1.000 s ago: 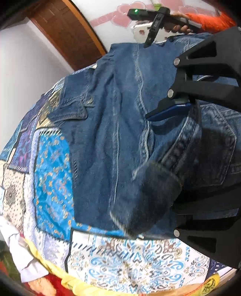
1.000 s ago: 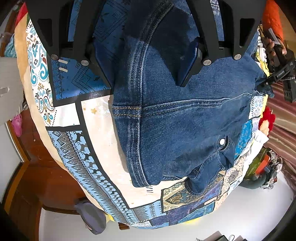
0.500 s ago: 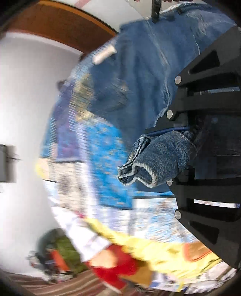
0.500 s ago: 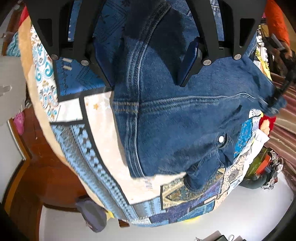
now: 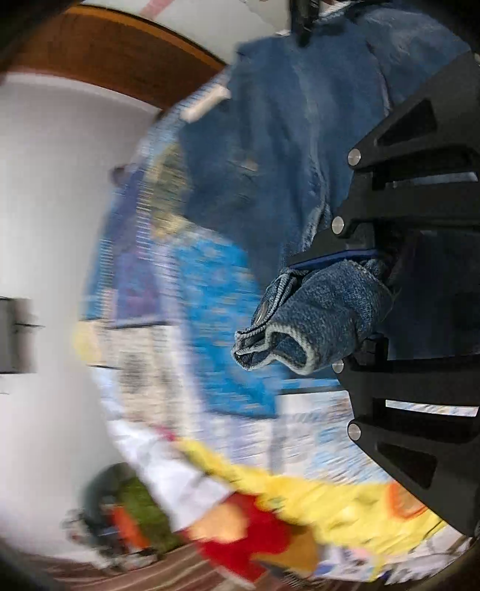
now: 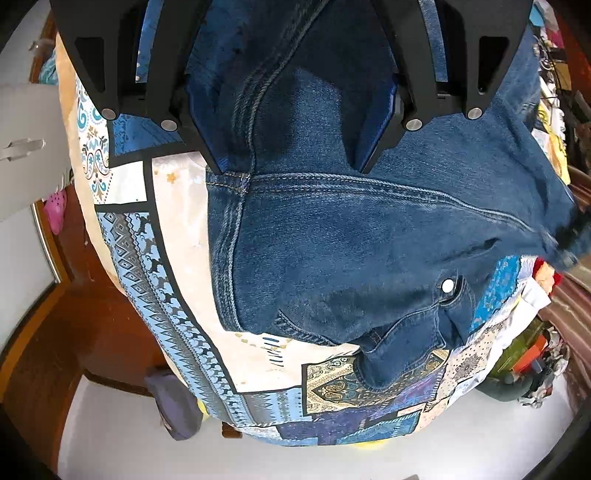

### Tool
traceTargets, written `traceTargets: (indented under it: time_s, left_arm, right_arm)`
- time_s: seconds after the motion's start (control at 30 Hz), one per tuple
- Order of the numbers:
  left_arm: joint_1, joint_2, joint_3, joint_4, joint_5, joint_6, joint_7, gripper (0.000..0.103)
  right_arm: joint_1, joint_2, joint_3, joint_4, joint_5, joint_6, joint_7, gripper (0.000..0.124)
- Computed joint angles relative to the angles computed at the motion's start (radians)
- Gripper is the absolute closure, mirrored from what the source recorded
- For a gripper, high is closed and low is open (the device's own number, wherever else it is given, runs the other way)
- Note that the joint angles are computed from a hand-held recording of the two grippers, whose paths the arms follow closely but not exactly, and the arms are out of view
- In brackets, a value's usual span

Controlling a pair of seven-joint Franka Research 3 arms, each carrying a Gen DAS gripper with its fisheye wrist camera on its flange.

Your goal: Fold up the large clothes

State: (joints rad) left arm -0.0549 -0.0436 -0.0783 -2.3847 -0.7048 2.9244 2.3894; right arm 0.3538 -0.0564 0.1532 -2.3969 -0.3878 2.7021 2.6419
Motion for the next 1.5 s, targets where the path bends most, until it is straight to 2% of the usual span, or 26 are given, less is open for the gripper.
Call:
traceTargets:
  time_s: [0.1,0.2,0.27,0.3,0.37,0.43,0.53,0.77,0.9,1.0,1.23,1.33,1.5]
  left_arm:
    - [0.033,0.044,0.006,-0.012,0.144,-0.047,-0.099,0.06]
    - [0.06,0.053,-0.002,-0.053,0.277,-0.019,-0.195,0.047]
    - [0.076,0.043,-0.004,-0.08,0.282,0.0,-0.194,0.034]
    - [0.08,0.037,-0.003,-0.084,0.263,-0.007,-0.179,0.031]
    - [0.089,0.023,0.008,-0.078,0.2,-0.06,-0.139,0.024]
    - [0.097,0.01,0.023,-0.07,0.137,-0.127,-0.1,0.022]
    - [0.102,-0.018,0.034,-0.078,0.12,-0.18,-0.099,0.022]
    - [0.064,-0.129,0.062,-0.165,0.209,-0.107,-0.129,0.022]
    - [0.035,-0.192,0.111,-0.194,0.242,-0.09,-0.145,0.022]
    - [0.018,-0.226,0.152,-0.202,0.248,-0.111,-0.145,0.022]
    - [0.025,-0.252,0.202,-0.235,0.244,-0.202,-0.16,0.021]
    - [0.036,-0.248,0.222,-0.247,0.203,-0.272,-0.148,0.021]
    - [0.08,-0.248,0.223,-0.281,0.163,-0.38,-0.126,0.021]
  right_arm:
    - [0.0,-0.006,-0.002,-0.009,0.009,0.009,-0.018,0.054]
    - [-0.003,-0.009,-0.002,-0.016,0.032,0.021,-0.036,0.054]
    - [-0.005,-0.01,0.0,-0.017,0.028,0.021,-0.032,0.053]
    - [-0.007,-0.01,0.001,-0.017,0.025,0.02,-0.033,0.053]
    - [-0.008,-0.01,0.003,-0.017,0.014,0.017,-0.028,0.053]
    - [-0.006,-0.006,0.005,-0.01,0.01,0.01,-0.028,0.053]
    - [-0.002,-0.007,0.003,-0.008,0.029,0.005,-0.044,0.053]
    - [-0.004,-0.07,0.012,-0.045,0.101,-0.01,-0.079,0.053]
    - [-0.028,-0.147,0.057,-0.071,0.033,-0.04,-0.022,0.053]
    - [-0.039,-0.213,0.094,-0.1,0.005,-0.05,0.005,0.053]
    - [-0.027,-0.307,0.149,-0.173,0.069,-0.08,0.026,0.053]
    - [0.0,-0.338,0.159,-0.22,0.13,-0.074,0.031,0.053]
    - [0.04,-0.379,0.194,-0.285,0.207,-0.074,0.064,0.053]
